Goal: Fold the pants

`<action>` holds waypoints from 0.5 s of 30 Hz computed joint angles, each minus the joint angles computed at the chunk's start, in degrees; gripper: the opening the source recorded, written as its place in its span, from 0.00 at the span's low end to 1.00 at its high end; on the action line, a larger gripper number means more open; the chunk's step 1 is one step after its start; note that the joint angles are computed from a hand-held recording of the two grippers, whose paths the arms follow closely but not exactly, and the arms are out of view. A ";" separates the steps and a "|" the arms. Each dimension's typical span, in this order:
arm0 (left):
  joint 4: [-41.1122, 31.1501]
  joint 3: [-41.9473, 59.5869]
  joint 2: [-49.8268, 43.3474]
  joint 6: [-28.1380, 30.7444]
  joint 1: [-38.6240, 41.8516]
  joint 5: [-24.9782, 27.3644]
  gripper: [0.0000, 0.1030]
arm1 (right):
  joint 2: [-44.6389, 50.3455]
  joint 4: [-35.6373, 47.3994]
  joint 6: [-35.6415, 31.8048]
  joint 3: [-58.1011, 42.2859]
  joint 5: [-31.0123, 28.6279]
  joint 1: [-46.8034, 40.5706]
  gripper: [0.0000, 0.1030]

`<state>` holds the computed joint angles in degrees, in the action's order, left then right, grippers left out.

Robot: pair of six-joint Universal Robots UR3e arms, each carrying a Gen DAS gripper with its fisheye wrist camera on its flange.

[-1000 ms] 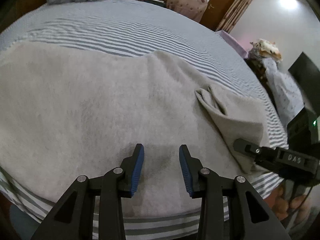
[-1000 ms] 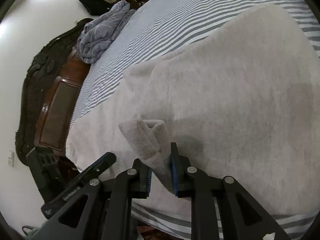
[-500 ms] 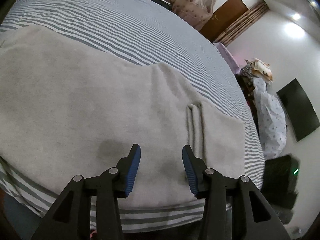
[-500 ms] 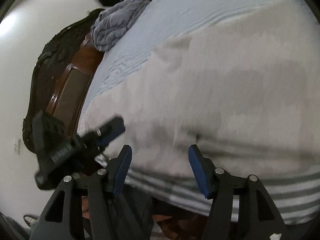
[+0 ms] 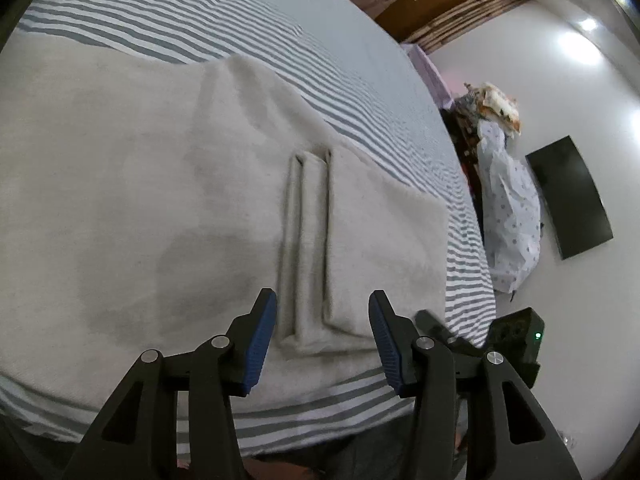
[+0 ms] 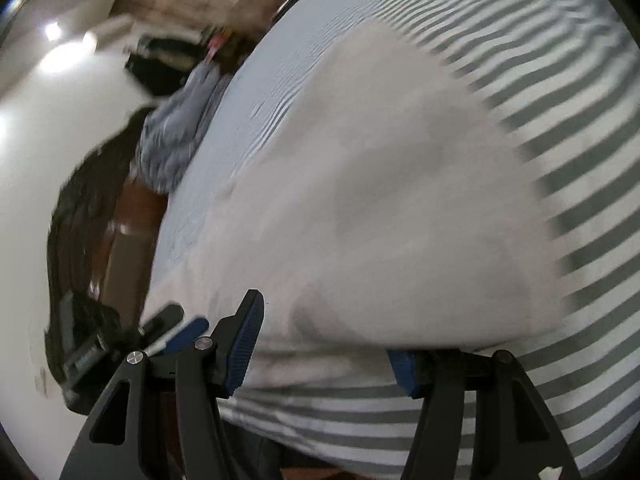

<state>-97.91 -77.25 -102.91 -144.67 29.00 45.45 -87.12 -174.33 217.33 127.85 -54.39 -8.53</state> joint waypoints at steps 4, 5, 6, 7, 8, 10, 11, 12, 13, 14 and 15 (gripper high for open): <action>3.53 1.15 -2.54 -5.41 -3.11 2.17 0.48 | -1.67 -5.68 0.14 6.40 4.71 -6.03 0.54; 4.25 1.12 -2.87 -6.65 -3.46 2.36 0.48 | -1.04 -7.45 0.28 7.32 5.68 -6.69 0.54; 4.77 0.67 -2.83 -7.68 -3.54 2.77 0.48 | -0.81 -8.15 -0.12 7.81 6.07 -7.05 0.54; 4.50 0.57 -2.77 -8.02 -3.46 2.96 0.48 | -0.67 -8.98 -0.52 8.18 6.03 -7.05 0.54; 4.47 0.10 -2.48 -7.93 -3.37 2.89 0.48 | -0.82 -8.96 -1.01 8.30 5.96 -7.07 0.54; 5.86 -1.16 -1.65 -8.57 -3.50 4.00 0.48 | -0.34 -9.04 -1.43 7.57 5.90 -6.69 0.54; 6.21 -1.46 -1.57 -8.80 -3.56 4.12 0.48 | 0.07 -10.10 -1.37 8.04 6.70 -7.17 0.54; 6.69 -1.90 -1.40 -9.21 -3.70 4.27 0.48 | 0.24 -10.79 -1.30 8.45 7.49 -7.82 0.54; 7.76 -2.51 -1.29 -9.99 -4.15 4.56 0.48 | 1.33 -12.92 -0.08 8.67 8.22 -8.09 0.54; 8.49 -2.75 -1.33 -10.60 -4.52 4.72 0.50 | 1.44 -14.47 0.05 10.15 9.57 -9.30 0.54; 9.72 -2.93 -1.47 -11.78 -5.35 4.77 0.51 | 1.81 -15.91 0.31 11.33 11.09 -10.54 0.54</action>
<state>-88.19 -80.18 -104.37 -156.45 23.65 50.22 -85.31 -190.24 217.64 139.18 -43.30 -19.08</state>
